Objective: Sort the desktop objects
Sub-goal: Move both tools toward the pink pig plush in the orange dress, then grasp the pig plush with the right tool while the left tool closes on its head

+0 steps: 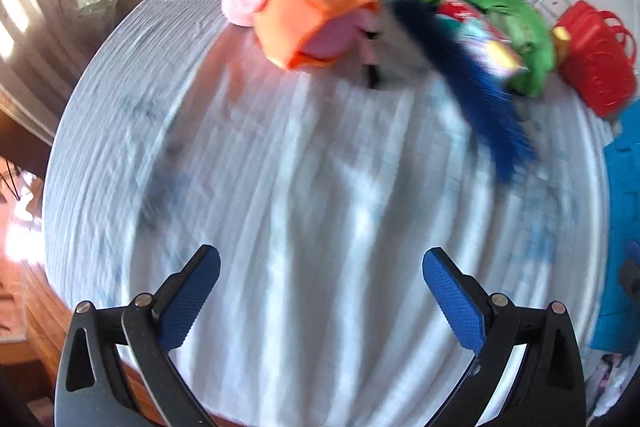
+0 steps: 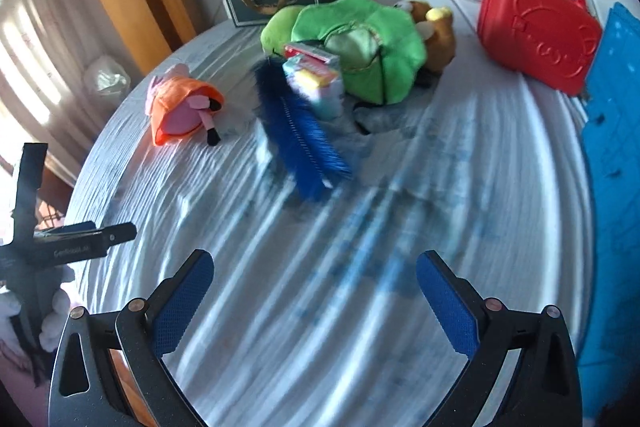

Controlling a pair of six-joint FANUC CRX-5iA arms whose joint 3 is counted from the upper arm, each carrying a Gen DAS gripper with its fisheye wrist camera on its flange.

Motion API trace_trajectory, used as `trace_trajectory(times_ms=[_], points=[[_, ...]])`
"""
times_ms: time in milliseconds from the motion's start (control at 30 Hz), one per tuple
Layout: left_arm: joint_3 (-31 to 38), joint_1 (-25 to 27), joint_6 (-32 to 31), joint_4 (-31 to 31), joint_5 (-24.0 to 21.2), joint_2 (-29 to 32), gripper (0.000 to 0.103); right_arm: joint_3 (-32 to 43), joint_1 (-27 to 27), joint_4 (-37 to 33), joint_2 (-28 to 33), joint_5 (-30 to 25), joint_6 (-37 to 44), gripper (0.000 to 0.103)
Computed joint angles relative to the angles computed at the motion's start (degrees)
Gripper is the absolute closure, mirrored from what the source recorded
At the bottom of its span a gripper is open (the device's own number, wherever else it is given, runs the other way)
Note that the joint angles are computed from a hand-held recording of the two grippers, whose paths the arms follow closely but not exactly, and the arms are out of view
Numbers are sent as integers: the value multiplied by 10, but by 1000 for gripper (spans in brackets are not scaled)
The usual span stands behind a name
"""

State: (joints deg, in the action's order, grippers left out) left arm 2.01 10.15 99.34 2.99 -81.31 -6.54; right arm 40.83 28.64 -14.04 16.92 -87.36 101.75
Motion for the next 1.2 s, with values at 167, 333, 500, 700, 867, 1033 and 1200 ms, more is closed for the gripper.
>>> trace_trajectory(times_ms=[167,333,500,700,867,1033,1200], points=[[19,83,-151,27,31,66,0,20,79,24,40,-2,-115,1],[70,123,-249,22,58,145,0,58,150,78,96,26,-232,1],[87,149,-320,50,72,191,0,155,189,97,176,-1,-280,16],[77,153,-360,60,99,196,0,245,217,93,238,-19,-286,18],[0,172,-398,95,172,150,0,327,228,73,298,-60,-298,38],[-77,191,-437,129,234,101,0,261,238,92,274,-16,-270,60],[-44,224,-433,146,190,113,56,155,238,105,214,24,-233,94]])
